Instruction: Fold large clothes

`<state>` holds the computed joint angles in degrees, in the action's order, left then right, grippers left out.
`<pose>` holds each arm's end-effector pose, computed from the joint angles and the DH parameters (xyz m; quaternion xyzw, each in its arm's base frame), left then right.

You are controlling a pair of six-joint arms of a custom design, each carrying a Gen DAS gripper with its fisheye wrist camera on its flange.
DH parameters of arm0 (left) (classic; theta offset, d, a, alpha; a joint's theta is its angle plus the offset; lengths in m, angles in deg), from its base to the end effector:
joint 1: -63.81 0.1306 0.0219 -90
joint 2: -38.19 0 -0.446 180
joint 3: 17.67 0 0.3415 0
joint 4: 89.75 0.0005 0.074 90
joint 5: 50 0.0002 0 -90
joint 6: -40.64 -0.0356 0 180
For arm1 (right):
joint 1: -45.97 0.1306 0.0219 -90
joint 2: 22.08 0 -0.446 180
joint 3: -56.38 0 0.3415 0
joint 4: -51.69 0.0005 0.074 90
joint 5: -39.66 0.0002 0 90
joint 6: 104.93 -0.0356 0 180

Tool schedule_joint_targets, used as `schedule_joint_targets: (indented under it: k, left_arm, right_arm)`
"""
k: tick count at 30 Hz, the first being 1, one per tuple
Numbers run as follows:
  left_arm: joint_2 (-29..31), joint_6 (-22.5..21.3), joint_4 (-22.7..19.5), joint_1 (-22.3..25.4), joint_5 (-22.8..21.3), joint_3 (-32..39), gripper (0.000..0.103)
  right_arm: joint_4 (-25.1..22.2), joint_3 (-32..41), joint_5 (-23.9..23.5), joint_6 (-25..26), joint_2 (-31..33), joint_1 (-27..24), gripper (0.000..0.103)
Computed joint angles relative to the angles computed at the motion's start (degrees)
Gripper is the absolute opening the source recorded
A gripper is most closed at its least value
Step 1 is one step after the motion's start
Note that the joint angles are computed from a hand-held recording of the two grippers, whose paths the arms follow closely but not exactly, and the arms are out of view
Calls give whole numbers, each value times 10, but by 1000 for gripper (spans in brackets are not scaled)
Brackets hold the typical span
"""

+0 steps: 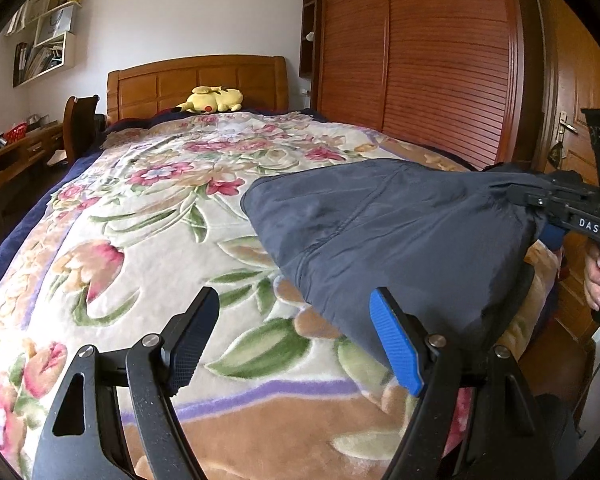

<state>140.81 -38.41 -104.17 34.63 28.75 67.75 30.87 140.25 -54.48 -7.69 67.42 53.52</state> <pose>0.4731 -0.2568 0.4076 0.0904 0.8654 -0.0861 0.4853 0.4516 0.0619 0.4941 -0.1282 0.8401 0.0321 0.5262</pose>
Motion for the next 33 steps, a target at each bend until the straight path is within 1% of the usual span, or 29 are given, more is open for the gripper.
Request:
schedule_joint_targets:
  k: [4, 6, 7, 10, 12, 15, 19, 20, 21, 25, 26, 27, 28, 30, 33]
  left_arm:
    - [2, -1, 5, -3, 6, 2, 79]
    - [5, -2, 5, -5, 9, 4, 79]
    - [7, -3, 5, -6, 11, 6, 78]
    - [14, -5, 3, -12, 15, 15, 79]
    - [19, -8, 1, -16, 14, 21, 79]
    - [25, -11, 0, -21, 13, 29, 79]
    - [34, -14, -8, -24, 12, 41, 79]
    - [36, -15, -9, -24, 13, 43, 79]
    - [37, -15, -10, -24, 12, 44, 78]
    - [41, -11, -10, -23, 11, 47, 78]
    - [43, -9, -10, -23, 10, 49, 79]
    - [43, -8, -10, -23, 10, 49, 78]
    - [44, -6, -9, -23, 9, 50, 78]
    - [45, -2, -10, -24, 8, 51, 79]
    - [47, -1, -9, -23, 8, 53, 78]
  right_arm:
    - [1, -24, 22, 8, -19, -12, 9]
    - [7, -45, 37, -2, -31, -18, 8]
    - [10, -54, 37, -11, -35, -29, 8]
    - [3, -68, 48, -32, -34, -46, 8]
    - [-14, -69, 34, -42, -22, -56, 8]
    - [-15, -77, 23, -51, -14, -56, 9]
    - [-4, -86, 15, -62, -26, -60, 11]
    - [1, -91, 9, -62, -30, -65, 14]
    - [1, -96, 6, -62, -37, -67, 20]
    - [-6, -106, 10, -60, -44, -70, 31]
    - [-5, -109, 24, -60, -47, -68, 44]
    - [-2, -113, 39, -58, -53, -64, 55]
    - [5, -121, 48, -56, -62, -62, 58]
    - [11, -134, 43, -55, -78, -61, 63]
    - [7, -153, 42, -56, -100, -63, 64]
